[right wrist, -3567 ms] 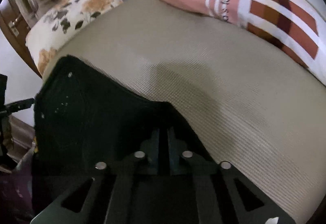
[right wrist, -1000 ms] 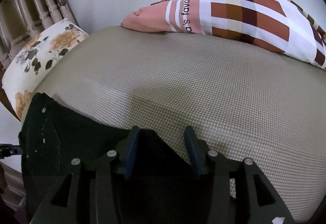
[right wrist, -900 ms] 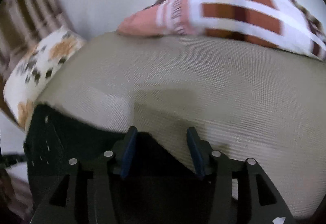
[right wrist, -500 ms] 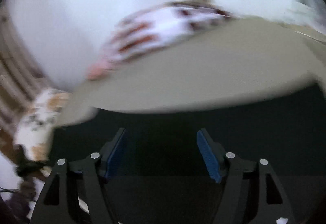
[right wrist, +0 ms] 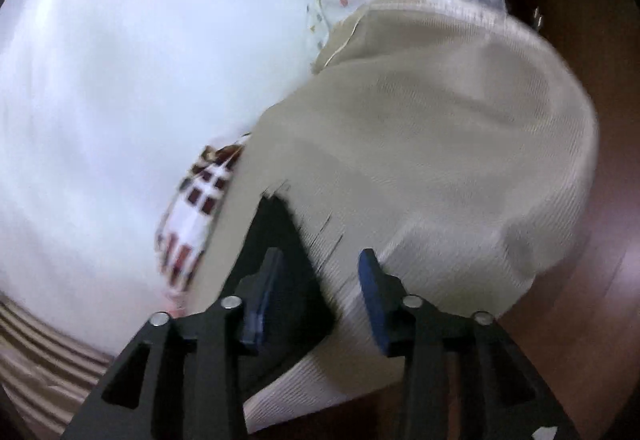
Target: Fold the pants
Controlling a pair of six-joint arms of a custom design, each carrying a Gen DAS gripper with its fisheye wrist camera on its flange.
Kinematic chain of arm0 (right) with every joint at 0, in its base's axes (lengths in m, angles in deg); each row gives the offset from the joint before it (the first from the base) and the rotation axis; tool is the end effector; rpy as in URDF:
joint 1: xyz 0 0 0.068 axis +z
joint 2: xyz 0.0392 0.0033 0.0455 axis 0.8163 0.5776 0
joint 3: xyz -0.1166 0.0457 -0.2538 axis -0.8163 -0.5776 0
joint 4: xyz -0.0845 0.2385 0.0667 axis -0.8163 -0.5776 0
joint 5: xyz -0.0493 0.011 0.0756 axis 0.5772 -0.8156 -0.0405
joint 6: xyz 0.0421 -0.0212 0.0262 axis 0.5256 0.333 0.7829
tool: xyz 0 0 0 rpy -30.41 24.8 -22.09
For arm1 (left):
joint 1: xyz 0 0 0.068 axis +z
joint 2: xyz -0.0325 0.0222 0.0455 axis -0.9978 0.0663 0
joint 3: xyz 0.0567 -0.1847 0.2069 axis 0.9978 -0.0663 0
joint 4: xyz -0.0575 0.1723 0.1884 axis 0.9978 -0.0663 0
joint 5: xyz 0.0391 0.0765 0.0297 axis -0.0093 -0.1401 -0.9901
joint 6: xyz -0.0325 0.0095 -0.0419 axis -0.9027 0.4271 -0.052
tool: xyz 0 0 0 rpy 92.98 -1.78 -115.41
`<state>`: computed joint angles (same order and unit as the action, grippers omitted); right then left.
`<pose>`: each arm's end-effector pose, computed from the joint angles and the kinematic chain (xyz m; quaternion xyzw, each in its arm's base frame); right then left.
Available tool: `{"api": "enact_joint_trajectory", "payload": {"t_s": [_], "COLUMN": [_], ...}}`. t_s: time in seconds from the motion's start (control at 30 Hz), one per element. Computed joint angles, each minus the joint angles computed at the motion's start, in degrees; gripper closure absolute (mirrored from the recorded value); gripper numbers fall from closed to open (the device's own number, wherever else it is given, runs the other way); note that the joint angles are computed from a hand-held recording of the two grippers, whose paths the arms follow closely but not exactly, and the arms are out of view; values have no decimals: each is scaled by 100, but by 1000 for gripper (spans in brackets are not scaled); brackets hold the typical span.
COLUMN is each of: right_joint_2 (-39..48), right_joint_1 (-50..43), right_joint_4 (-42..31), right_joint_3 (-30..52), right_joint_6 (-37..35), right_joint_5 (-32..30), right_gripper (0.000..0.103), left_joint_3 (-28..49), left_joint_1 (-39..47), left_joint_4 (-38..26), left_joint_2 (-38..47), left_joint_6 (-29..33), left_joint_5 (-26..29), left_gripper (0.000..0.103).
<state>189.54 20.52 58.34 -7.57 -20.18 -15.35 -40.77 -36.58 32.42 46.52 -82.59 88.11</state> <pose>0.3784 -0.2224 0.1371 0.2382 0.8205 0.3817 0.3526 0.1977 0.2138 0.1322 -0.3522 0.8915 -0.0511 0.2801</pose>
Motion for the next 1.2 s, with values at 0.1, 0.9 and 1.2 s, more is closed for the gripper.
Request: {"api": "enact_joint_trajectory", "payload": {"t_s": [0.1,0.9,1.2], "right_joint_2": [136,536,471], "right_joint_1": [20,1029,1756], "right_joint_4": [150,2369,653], "right_joint_3": [-217,-652,377], "right_joint_6": [60,2150,970], "right_joint_5": [-332,-706,846], "right_gripper": [51,40,49], "left_joint_3": [28,-251,-198], "left_joint_1": [-26,-1144,-1683], "left_joint_4": [4,-18,-2], "left_joint_2": [16,-1332,-1484], "left_joint_6": [-23,-690,-633], "left_joint_5": [5,-4,-159], "left_gripper": [23,23,23]}}
